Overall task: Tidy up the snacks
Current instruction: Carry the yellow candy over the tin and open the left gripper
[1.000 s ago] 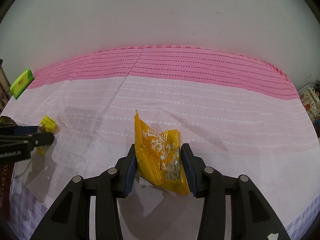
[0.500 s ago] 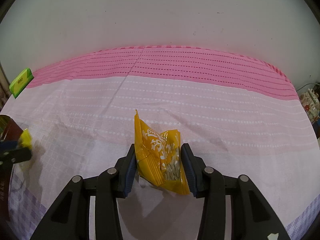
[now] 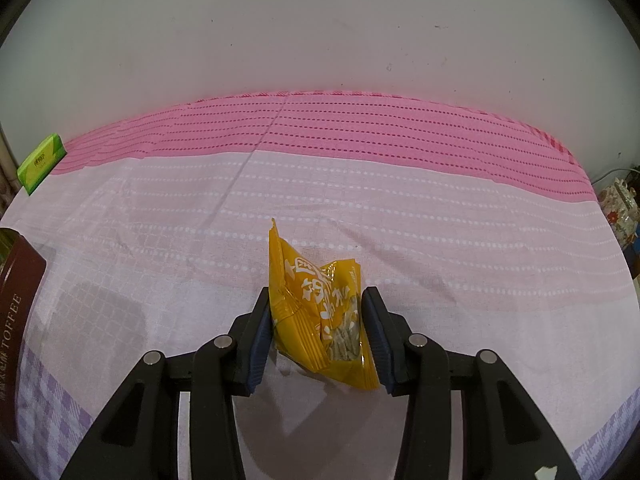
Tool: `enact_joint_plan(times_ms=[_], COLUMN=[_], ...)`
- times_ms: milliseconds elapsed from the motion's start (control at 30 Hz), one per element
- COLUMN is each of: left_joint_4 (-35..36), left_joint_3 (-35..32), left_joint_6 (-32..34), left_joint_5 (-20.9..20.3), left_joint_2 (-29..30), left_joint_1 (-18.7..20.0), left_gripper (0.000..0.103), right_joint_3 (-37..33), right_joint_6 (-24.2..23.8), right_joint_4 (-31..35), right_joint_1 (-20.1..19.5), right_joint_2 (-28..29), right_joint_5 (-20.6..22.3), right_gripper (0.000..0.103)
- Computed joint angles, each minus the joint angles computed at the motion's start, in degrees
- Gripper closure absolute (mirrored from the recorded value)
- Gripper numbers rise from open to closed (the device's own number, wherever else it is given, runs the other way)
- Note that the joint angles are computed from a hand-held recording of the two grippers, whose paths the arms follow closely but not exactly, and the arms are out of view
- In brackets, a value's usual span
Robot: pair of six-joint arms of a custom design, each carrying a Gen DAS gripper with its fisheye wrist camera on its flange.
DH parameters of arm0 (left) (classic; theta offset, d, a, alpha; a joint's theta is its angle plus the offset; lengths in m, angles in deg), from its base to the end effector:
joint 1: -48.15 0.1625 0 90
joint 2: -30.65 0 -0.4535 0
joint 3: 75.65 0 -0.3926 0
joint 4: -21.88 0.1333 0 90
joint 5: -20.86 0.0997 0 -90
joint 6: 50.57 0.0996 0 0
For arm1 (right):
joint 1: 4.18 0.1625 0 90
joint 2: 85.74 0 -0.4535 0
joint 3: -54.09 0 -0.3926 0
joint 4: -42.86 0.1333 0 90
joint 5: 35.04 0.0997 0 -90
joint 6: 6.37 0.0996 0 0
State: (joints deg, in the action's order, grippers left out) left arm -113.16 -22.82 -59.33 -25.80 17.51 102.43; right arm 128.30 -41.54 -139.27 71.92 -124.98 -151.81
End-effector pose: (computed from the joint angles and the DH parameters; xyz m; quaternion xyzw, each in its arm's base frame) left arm -0.3324 -0.8076 -0.0480 0.1996 0.9068 -0.1798 0.3250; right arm -0.1067 -0.7995 0.2599 0.0488 -0.8601 0.3390 0.3782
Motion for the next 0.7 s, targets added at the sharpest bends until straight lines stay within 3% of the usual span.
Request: enact_joint_plan(times_ms=[333, 700], left_joint_4=[-1.94, 1.35], left_joint_3=[5.3, 4.42], left_joint_6=[-2.46, -6.32], left_joint_5=[5.36, 8.07], left_joint_2=[-5.51, -6.76], left_joint_1=[2.0, 5.05], left_gripper=[0.077, 0.077], right_joint_3=[0.02, -0.06], right_joint_6=[-0.32, -0.4], right_joint_4=[-0.23, -0.12], right_joint_1=[-0.06, -0.1], right_joint_2=[0.03, 0.03], right_joint_5=[-0.15, -0.08], right_gripper=[0.061, 0.061])
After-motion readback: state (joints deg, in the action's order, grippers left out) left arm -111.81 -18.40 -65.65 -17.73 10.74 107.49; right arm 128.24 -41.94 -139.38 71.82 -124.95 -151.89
